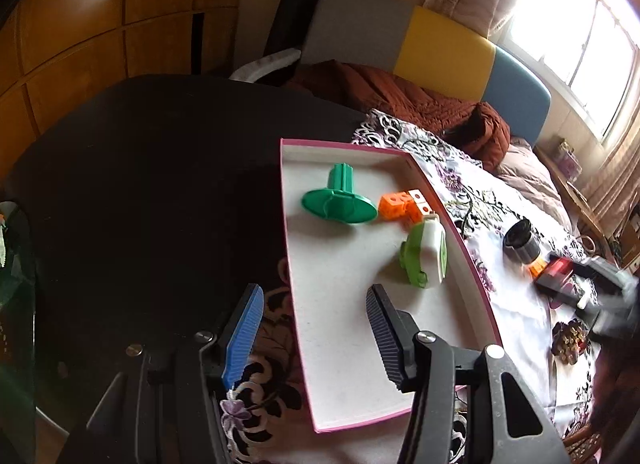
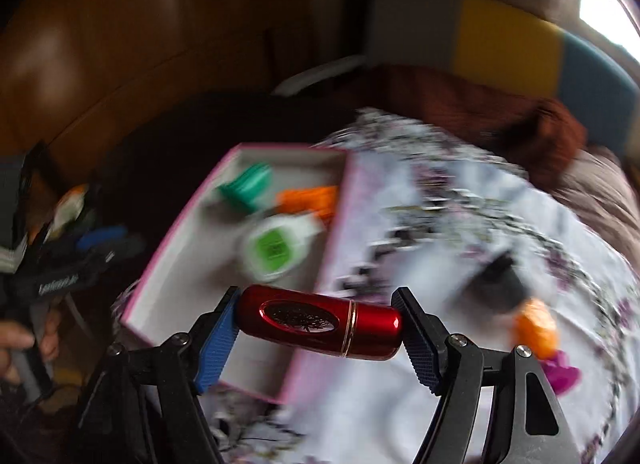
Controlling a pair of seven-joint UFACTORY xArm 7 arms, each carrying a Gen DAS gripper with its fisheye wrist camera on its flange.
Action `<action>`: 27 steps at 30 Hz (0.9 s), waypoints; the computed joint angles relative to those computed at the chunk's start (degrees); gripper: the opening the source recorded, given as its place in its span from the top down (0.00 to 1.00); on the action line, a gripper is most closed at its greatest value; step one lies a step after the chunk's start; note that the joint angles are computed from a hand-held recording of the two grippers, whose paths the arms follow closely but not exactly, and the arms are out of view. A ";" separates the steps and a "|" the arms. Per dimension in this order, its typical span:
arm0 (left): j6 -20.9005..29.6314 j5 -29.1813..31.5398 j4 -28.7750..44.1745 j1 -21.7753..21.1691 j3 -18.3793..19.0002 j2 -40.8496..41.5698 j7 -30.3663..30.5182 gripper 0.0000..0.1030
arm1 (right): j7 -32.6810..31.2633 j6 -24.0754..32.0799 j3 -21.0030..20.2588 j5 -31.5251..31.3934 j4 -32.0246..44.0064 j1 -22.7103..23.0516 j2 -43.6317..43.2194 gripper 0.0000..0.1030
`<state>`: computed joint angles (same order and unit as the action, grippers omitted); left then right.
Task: Organize rigid objects
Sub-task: 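Carry the red cylinder into the tray and open the right gripper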
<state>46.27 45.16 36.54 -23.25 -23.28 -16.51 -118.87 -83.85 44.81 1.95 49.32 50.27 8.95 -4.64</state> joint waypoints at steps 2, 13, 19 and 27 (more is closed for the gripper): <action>-0.09 -0.20 -0.67 -0.07 0.04 -0.76 -0.30 0.48 | -0.30 -1.65 1.85 -1.30 -3.05 1.82 -0.94 0.27; -3.37 -0.57 -3.05 1.00 -0.27 -1.73 -1.67 0.48 | 21.15 -17.25 7.27 -15.06 0.96 6.84 12.12 0.27; -4.03 -0.23 -3.41 1.44 -0.62 -1.90 -1.65 0.48 | 21.27 -20.36 9.70 -15.56 0.56 5.00 13.15 0.26; -2.35 -0.40 -2.10 1.01 -1.10 -1.05 -0.83 0.48 | 18.75 -18.57 9.94 -11.92 -0.42 3.73 11.49 0.22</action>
